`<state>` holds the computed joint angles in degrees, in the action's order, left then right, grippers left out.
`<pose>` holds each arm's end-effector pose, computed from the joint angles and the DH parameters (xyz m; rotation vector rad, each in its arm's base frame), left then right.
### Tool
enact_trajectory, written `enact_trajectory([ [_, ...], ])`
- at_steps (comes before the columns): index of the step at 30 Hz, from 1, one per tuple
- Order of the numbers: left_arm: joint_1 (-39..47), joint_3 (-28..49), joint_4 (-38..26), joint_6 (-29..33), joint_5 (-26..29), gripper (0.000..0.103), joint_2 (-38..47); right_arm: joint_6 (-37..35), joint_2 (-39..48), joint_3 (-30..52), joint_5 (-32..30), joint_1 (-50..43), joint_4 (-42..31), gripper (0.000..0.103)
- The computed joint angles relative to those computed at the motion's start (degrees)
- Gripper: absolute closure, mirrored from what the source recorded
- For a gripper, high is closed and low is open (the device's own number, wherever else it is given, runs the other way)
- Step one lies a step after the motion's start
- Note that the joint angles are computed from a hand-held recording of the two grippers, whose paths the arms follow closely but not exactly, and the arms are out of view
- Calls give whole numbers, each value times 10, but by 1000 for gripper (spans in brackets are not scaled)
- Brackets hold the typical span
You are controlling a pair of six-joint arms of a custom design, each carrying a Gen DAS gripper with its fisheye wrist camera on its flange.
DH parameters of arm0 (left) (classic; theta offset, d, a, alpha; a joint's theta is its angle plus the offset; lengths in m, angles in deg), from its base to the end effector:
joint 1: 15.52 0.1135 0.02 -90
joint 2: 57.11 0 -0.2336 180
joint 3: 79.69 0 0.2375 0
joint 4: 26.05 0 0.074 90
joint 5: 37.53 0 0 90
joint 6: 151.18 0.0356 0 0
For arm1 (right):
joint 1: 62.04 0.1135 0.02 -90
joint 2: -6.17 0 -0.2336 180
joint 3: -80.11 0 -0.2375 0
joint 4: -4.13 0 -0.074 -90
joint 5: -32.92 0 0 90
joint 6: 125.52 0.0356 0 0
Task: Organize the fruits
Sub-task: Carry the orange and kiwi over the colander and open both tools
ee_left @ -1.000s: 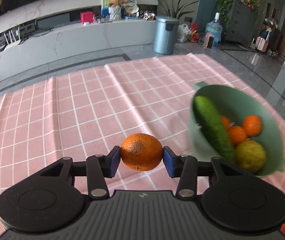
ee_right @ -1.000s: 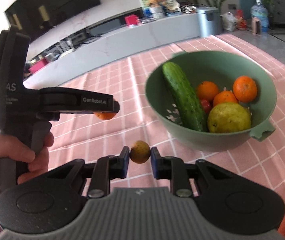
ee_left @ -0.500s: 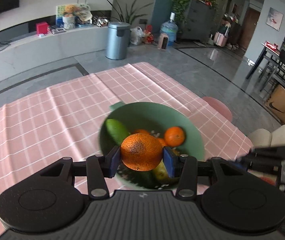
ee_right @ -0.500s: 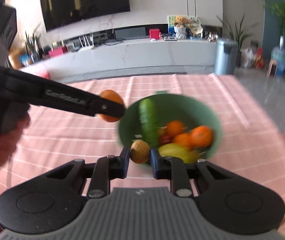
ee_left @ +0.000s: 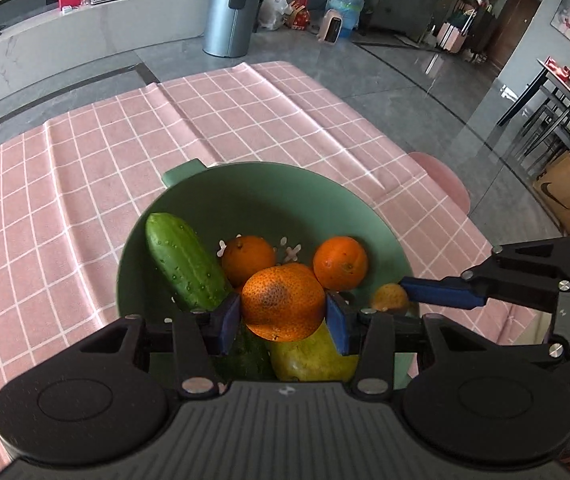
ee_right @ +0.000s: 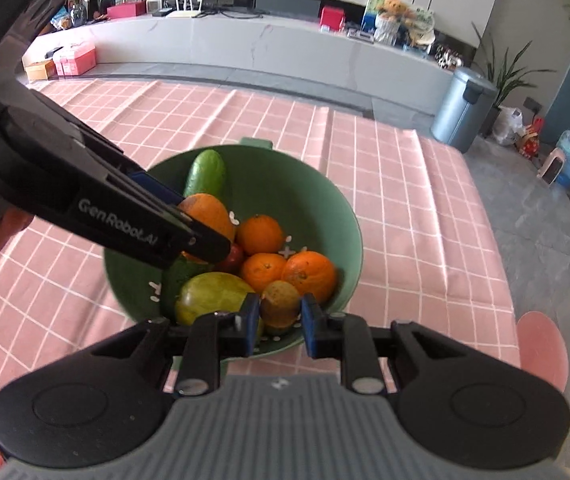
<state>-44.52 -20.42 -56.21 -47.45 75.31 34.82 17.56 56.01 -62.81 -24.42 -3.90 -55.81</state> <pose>0.2352 -0.1462 0.1238 1.0898 2.4294 -0.6179 0.0859 0.1019 0.1403 0.0010 2.5073 -0.1001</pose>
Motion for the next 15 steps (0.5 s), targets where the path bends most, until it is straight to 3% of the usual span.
enact_trajectory([
  [8,-20,2,19,-4,-25,51,19,-76,30,-28,-46,-74,88,85],
  [15,-27,-5,21,-4,-36,46,9,-83,33,-31,-50,-84,100,82],
])
